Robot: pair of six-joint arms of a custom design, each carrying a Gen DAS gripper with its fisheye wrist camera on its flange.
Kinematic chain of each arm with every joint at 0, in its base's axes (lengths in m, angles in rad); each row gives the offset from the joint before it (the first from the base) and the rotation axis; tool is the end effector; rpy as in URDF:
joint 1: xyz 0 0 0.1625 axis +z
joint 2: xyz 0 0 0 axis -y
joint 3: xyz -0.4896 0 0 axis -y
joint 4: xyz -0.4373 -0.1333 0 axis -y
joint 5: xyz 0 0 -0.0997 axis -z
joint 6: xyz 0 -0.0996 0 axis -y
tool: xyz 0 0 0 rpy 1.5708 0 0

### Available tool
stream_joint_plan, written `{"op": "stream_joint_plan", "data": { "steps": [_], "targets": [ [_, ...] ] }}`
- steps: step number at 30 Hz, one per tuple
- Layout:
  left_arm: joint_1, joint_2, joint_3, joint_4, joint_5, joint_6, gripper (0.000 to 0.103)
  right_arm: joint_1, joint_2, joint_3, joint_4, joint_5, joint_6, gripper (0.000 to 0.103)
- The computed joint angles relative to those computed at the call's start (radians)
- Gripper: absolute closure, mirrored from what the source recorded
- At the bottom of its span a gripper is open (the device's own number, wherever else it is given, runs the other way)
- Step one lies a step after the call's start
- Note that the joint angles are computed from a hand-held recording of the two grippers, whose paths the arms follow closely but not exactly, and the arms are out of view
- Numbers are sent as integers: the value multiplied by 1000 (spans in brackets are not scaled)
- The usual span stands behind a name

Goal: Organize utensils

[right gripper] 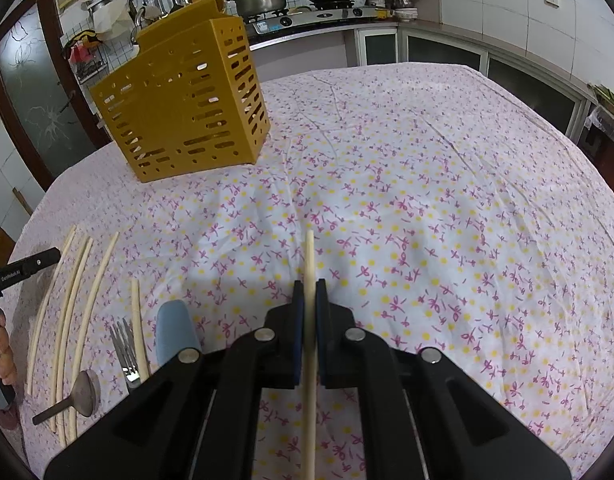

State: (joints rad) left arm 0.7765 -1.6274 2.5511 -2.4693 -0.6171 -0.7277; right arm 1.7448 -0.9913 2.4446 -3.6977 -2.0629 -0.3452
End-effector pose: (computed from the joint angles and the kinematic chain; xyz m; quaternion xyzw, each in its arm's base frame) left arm -0.0880 -0.3872 0.2423 0.0354 0.8877 -0.3084 0.3401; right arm 0.1632 -0.4303 0.1315 0.1572 -0.9054 0.2997 0.2565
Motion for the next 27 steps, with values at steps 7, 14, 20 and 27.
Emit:
{"op": "stream_joint_plan", "data": {
  "steps": [7, 14, 20, 27],
  "targets": [
    [-5, 24, -3, 12, 23, 15, 80, 7, 4, -2, 2, -8, -1, 97],
    [21, 59, -34, -7, -38, 53, 81, 17, 12, -7, 1, -23, 2, 97],
    [2, 94, -47, 61, 10, 0, 85, 16, 12, -7, 3, -17, 9, 97],
    [29, 16, -12, -98, -72, 59, 86, 11, 8, -5, 5, -8, 10, 97]
  ]
}}
